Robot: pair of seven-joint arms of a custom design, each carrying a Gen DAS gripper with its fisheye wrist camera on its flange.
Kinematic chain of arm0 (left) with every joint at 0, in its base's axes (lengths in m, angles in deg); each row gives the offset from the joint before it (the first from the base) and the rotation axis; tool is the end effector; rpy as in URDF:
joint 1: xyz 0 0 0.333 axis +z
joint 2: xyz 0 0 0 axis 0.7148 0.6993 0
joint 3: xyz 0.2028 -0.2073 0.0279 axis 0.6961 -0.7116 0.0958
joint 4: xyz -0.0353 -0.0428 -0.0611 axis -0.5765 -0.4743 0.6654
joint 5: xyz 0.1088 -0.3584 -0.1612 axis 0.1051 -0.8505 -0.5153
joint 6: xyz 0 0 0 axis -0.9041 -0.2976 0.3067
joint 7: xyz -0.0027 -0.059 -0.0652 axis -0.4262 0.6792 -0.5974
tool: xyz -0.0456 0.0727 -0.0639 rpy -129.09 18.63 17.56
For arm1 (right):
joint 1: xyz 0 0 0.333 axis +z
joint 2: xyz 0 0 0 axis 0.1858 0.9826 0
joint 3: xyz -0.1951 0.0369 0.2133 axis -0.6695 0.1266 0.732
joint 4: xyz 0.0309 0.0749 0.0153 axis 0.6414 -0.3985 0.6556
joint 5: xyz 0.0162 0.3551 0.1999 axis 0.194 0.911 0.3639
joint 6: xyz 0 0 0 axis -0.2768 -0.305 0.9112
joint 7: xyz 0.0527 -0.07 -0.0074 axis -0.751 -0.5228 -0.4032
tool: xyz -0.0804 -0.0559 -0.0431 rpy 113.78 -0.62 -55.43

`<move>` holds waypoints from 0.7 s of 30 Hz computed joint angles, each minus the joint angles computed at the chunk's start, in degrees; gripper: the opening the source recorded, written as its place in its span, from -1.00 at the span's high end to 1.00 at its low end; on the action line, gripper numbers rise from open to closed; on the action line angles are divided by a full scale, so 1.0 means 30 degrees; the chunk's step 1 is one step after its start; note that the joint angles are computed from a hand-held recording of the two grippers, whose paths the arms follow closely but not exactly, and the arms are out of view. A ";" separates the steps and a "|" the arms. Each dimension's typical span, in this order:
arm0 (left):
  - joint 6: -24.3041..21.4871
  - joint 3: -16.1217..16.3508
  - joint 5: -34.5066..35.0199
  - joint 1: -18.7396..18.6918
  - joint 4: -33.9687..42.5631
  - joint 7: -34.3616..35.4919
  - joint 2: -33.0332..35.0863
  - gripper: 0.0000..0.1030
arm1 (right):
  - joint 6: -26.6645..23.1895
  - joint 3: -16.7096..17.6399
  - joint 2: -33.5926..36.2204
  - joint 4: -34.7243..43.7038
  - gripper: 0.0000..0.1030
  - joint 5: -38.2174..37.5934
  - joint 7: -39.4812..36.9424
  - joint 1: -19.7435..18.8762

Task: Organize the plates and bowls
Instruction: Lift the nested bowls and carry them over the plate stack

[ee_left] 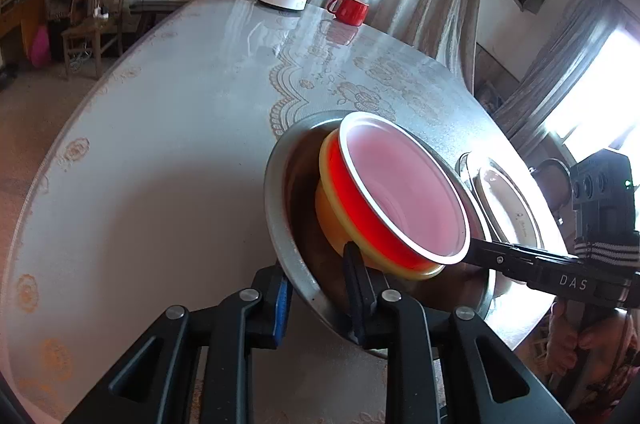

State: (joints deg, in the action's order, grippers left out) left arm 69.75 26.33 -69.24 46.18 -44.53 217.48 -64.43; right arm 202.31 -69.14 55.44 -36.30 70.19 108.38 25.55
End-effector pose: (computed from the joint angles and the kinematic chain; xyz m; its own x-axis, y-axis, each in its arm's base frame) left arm 0.6790 -0.1608 0.4293 -0.5088 -0.7843 0.3550 -0.7743 0.2367 -0.5868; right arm 0.6205 0.2093 0.4132 -0.1389 -0.8911 -0.4321 -0.8163 0.3501 -0.4594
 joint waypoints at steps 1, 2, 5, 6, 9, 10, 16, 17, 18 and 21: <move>0.0291 0.0104 0.0380 -0.0166 -0.0098 -0.0148 -0.0086 0.37 | -0.0152 -0.0104 0.0060 0.0102 0.61 -0.0194 0.0184 0.0059; 0.0469 0.0163 0.0665 -0.0256 -0.0104 -0.0225 -0.0103 0.28 | -0.0321 -0.0081 0.0143 0.0250 0.59 -0.0128 0.0165 0.0013; 0.0640 0.0240 0.1022 -0.0265 0.0247 -0.0616 0.0259 0.15 | -0.0905 -0.0074 0.0433 0.0723 0.58 0.0006 0.0293 -0.0088; 0.0467 0.0219 0.1148 -0.0229 0.0472 -0.0697 0.0489 0.20 | -0.0955 -0.0009 0.0573 0.0875 0.58 0.0179 0.0165 -0.0164; -0.0479 -0.0584 -0.0820 0.0734 0.0590 0.0621 0.0708 0.56 | -0.0799 0.0189 0.0967 0.1175 0.58 0.0552 -0.0411 -0.0329; -0.0183 -0.0547 -0.0914 0.0637 0.0361 0.0741 0.0561 0.55 | -0.0757 0.0021 0.0993 0.1195 0.59 0.0239 -0.0164 -0.0165; 0.0477 -0.0183 -0.0554 0.0192 -0.0370 0.0665 -0.0048 0.55 | -0.0548 -0.0084 0.0883 0.1050 0.66 -0.0278 0.0272 -0.0039; 0.0499 -0.0152 -0.0601 0.0197 -0.0460 0.0627 -0.0114 0.55 | -0.0447 0.0044 0.0823 0.0950 0.66 0.0012 0.0098 -0.0158; 0.0483 -0.0128 -0.0642 0.0198 -0.0532 0.0583 -0.0171 0.55 | -0.0374 0.0138 0.0796 0.0908 0.67 0.0206 -0.0097 -0.0231; 0.0323 -0.0089 -0.0735 0.0212 -0.0542 0.0598 -0.0205 0.53 | -0.0205 0.0268 0.0774 0.0832 0.68 0.0575 -0.0474 -0.0336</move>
